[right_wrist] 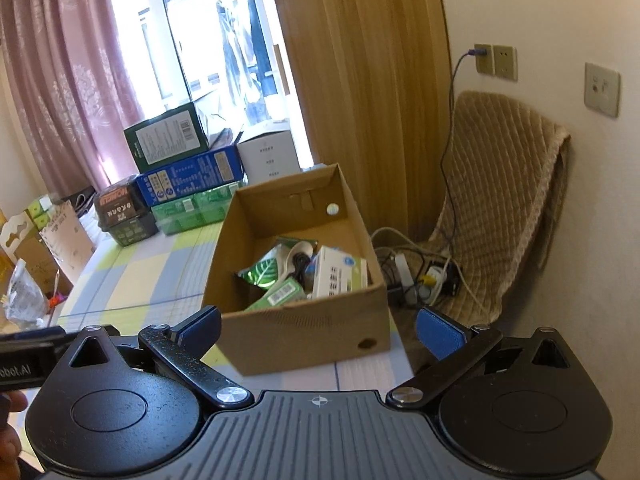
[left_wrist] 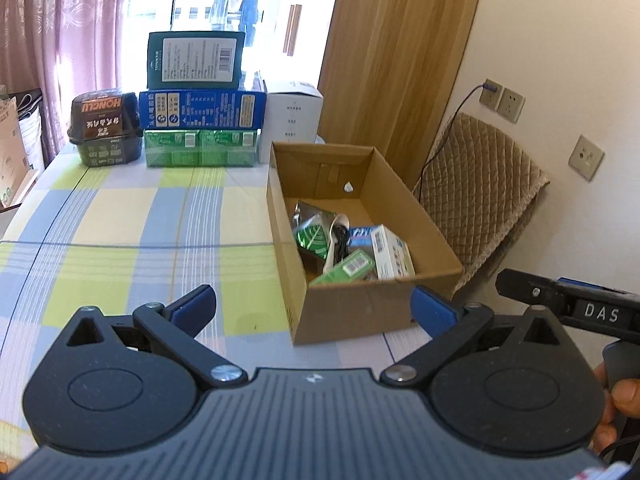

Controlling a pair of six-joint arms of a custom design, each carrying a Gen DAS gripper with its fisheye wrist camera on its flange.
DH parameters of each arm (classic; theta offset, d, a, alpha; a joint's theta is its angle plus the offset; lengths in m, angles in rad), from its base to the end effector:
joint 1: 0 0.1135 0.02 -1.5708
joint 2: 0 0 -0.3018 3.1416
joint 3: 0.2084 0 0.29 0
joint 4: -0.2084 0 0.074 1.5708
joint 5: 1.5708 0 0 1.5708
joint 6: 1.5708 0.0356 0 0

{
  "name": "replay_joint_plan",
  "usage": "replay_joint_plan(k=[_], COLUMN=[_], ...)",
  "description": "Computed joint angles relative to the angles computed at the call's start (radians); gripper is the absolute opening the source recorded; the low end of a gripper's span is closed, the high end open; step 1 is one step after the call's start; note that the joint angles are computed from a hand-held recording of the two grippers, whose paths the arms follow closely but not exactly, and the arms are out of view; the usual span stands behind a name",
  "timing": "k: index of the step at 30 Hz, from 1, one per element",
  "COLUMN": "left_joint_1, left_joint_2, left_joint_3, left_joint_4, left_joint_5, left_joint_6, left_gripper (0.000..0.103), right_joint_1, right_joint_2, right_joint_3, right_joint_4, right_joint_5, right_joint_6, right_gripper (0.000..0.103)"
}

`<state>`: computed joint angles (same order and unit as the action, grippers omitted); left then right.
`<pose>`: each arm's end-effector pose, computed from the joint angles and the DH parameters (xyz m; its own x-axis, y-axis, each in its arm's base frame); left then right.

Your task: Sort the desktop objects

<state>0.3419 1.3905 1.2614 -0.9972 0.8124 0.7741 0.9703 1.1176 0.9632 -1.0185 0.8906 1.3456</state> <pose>0.2888 0.0753 0.3445 -0.5638 0.3097 -0.7656 0.6400 0.7498 -0.1680 0.1442 0.1616 0.3116 -0.4562 0.4188 -0.7851 0.4299 0.8762 0.2177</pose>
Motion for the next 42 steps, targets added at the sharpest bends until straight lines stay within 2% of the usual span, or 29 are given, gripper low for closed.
replay_joint_plan(k=[5,9,17,21,33,42], left_joint_1=[0.051,0.088,0.160,0.187,0.205,0.208], left_joint_2=[0.006,-0.028,-0.028,-0.031,-0.069,-0.073], left_joint_3=[0.005,-0.026,-0.011,-0.005,-0.013,-0.016], left_joint_4=[-0.094,-0.089,-0.183,-0.224,-0.250,-0.254], left_joint_5=[-0.001,-0.007,0.025,0.036,0.056,0.057], left_joint_6=[0.072,0.107,0.196,0.232,0.270,0.275], left_gripper=[0.102,0.102,0.102,0.102,0.102,0.102], right_joint_1=[0.080,0.138,0.230,0.252,0.283,0.279], right_joint_2=[0.047,0.114,0.194,0.209,0.217,0.211], right_joint_3=[0.053,0.107,0.183,0.207,0.222,0.216], right_joint_4=[-0.111,-0.213,-0.355,-0.395,-0.449,-0.442], right_joint_5=[0.030,0.049,0.069,0.079,0.080,0.070], right_joint_6=[0.104,0.177,0.308,0.344,0.414,0.407], right_gripper=[0.101,0.101,0.101,0.101,0.101,0.101])
